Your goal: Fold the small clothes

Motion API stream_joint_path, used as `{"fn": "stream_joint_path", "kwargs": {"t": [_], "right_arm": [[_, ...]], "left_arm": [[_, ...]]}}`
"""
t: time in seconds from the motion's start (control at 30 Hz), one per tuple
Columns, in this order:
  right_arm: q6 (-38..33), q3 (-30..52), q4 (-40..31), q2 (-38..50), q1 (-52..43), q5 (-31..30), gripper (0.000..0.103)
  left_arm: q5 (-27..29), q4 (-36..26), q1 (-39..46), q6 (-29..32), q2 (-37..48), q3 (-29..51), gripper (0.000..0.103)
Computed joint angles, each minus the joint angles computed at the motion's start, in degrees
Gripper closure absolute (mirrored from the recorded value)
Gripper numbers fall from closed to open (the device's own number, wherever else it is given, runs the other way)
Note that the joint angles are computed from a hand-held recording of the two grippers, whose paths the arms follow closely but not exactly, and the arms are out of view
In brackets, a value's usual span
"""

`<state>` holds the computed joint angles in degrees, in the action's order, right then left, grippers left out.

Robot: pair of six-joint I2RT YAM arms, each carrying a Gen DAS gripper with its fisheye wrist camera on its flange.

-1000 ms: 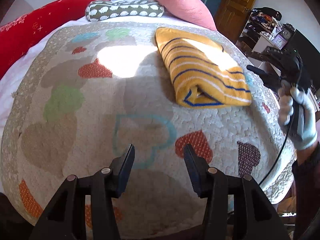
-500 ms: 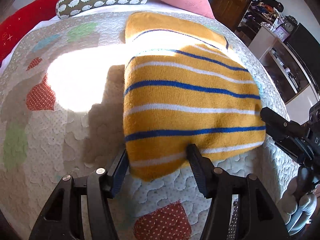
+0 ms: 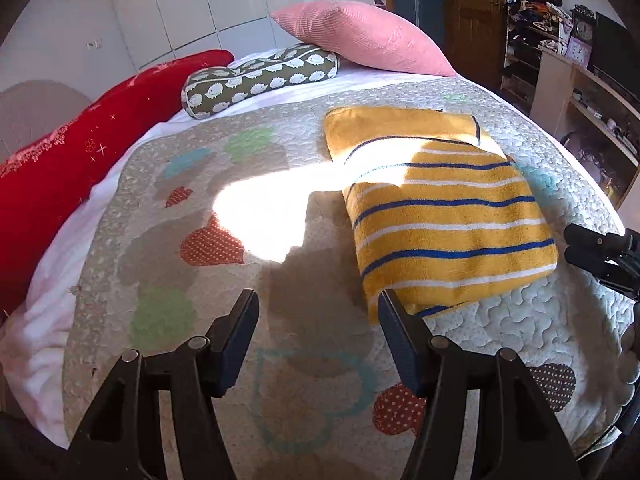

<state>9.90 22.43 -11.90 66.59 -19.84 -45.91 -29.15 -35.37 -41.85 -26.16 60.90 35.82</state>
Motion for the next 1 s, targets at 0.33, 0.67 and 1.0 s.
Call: {"fn": "stream_joint_path", "kwargs": {"t": [0.33,0.67,1.0], "right_arm": [[1.22,2.78,-0.59,0.72,3.21,3.97,0.041],[2.62,10.26,0.29,9.03,8.97,9.19,0.038],[6.58,19.64,4.27,22.52,10.59,7.32,0.033]], "left_arm": [[-4.55,-0.48,-3.48,1.87,-0.62,0.43,0.037],[9.13,5.75,8.23,7.32,3.44,0.64,0.037],[38.76,13.85,31.46,12.49,11.84,4.09,0.033]]}}
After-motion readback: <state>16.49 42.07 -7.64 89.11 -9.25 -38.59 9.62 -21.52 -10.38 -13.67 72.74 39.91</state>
